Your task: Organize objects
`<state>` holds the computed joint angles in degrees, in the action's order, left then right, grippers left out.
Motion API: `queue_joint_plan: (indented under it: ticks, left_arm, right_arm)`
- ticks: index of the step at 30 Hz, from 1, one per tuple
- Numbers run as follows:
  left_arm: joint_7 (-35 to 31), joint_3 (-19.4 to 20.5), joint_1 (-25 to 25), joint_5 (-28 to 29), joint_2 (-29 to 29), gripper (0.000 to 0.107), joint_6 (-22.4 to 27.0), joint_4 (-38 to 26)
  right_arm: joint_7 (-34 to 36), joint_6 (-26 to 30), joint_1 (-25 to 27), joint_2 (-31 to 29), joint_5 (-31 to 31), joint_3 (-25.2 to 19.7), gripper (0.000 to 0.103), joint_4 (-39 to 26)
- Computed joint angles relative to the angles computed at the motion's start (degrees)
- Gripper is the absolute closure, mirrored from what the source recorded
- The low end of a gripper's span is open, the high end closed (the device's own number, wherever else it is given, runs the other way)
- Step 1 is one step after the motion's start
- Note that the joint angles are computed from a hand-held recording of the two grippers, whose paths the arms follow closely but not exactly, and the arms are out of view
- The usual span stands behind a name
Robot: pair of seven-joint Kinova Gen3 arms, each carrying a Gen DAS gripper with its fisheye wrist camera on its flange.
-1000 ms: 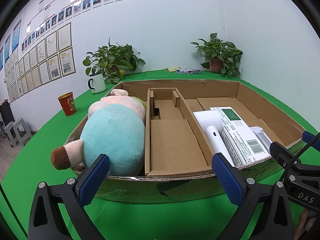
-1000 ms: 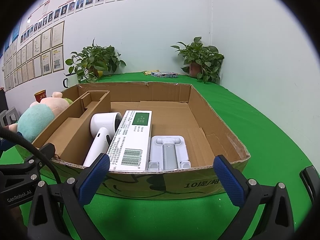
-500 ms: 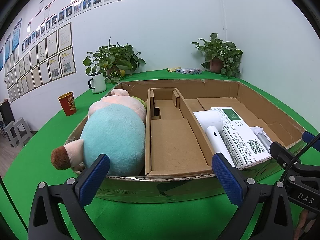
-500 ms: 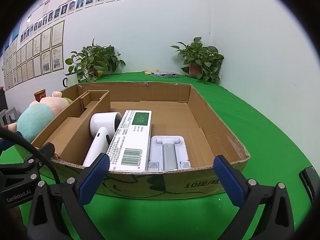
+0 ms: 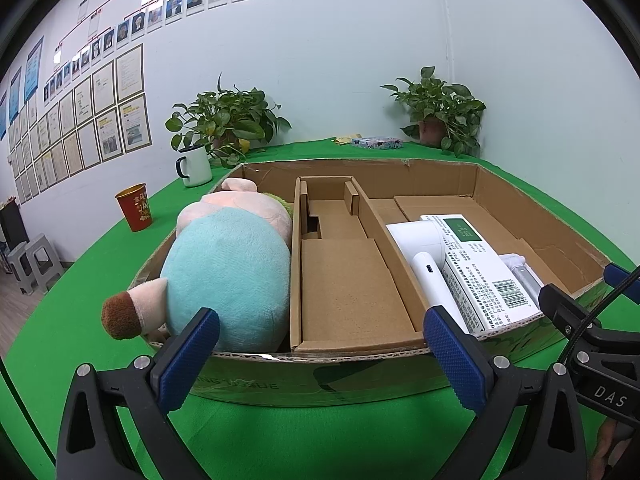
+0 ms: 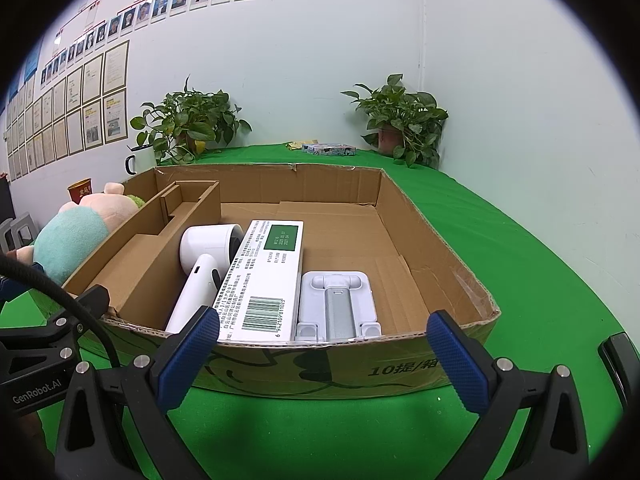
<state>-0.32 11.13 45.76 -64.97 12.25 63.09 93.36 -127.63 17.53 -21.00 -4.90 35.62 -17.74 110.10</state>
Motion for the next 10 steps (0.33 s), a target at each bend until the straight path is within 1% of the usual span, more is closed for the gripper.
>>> queue_joint_plan:
  ticks: [10]
  left_arm:
    - [-0.1,0.0,0.0,0.0,0.0,0.005,0.2,0.0]
  right_arm:
    - [0.2,0.0,0.0,0.0,-0.2,0.1,0.0,0.0]
